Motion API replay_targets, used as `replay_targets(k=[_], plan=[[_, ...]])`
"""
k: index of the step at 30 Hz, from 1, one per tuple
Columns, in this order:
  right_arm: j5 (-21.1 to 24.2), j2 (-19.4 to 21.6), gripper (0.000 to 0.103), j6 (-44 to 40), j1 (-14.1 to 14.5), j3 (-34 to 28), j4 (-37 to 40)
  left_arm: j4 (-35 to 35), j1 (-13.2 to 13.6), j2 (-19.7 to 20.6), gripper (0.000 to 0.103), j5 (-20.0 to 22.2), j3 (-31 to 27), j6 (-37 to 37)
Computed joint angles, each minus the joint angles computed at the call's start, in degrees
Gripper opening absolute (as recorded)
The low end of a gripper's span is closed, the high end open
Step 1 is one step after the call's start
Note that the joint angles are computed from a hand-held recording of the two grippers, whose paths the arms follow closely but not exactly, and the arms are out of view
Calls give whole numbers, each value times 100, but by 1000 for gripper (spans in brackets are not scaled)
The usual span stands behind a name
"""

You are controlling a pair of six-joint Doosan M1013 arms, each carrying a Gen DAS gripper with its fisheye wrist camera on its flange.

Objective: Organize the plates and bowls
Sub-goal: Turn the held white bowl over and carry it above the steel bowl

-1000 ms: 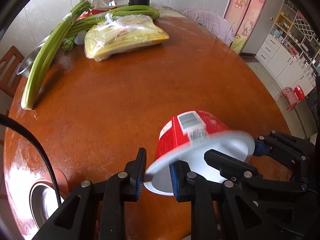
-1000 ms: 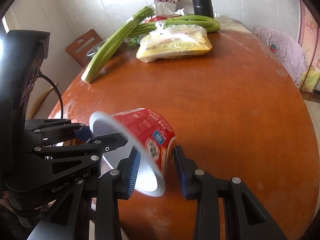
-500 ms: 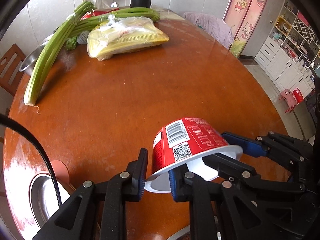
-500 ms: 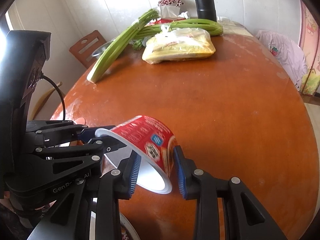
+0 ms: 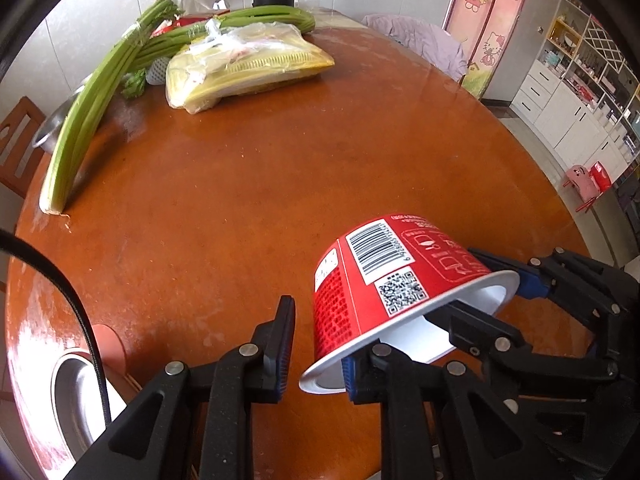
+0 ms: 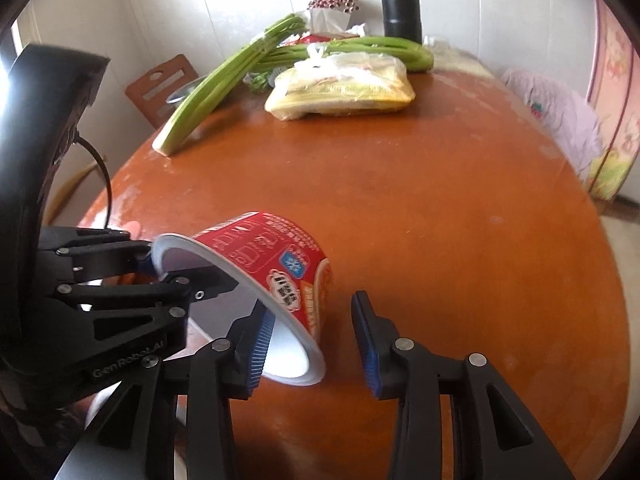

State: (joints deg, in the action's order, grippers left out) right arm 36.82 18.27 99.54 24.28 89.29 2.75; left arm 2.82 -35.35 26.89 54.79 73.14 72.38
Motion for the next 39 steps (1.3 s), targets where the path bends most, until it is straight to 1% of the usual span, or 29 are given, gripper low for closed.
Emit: replay_targets(k=[3, 6, 7, 9, 10, 12, 14, 18, 24, 33, 39], plan=[[100, 50, 40, -24, -37, -20, 181, -280, 51, 65, 21, 113, -45, 133], [158, 73, 40, 57, -80, -27, 284, -339, 60, 81, 19, 135, -53, 163], [168, 75, 39, -13, -120, -22, 480, -393, 64, 73, 18, 110, -41, 208], [122, 61, 30, -273, -190, 17, 931, -528, 72, 54, 15, 53, -20, 312], [112, 56, 28, -294, -191, 20, 953, -565, 76, 54, 15, 36, -16, 340], [57, 34, 25, -308, -159, 29, 905, -550, 64, 44, 14, 18, -14, 330], [-2, 8, 25, -212, -121, 29, 762, -503, 56, 25, 14, -5, -3, 291], [-151, -69, 25, -300, -123, 66, 915, -558, 77, -61, 14, -107, 63, 233], [-316, -215, 25, -267, -64, 123, 818, -452, 43, -253, 14, -281, 180, 145], [-583, -550, 25, -5, 116, 313, 476, -111, -91, -669, 14, -548, 500, -86], [-700, -854, 25, 318, 295, 510, 156, 128, -236, -1075, 14, -764, 872, -294]])
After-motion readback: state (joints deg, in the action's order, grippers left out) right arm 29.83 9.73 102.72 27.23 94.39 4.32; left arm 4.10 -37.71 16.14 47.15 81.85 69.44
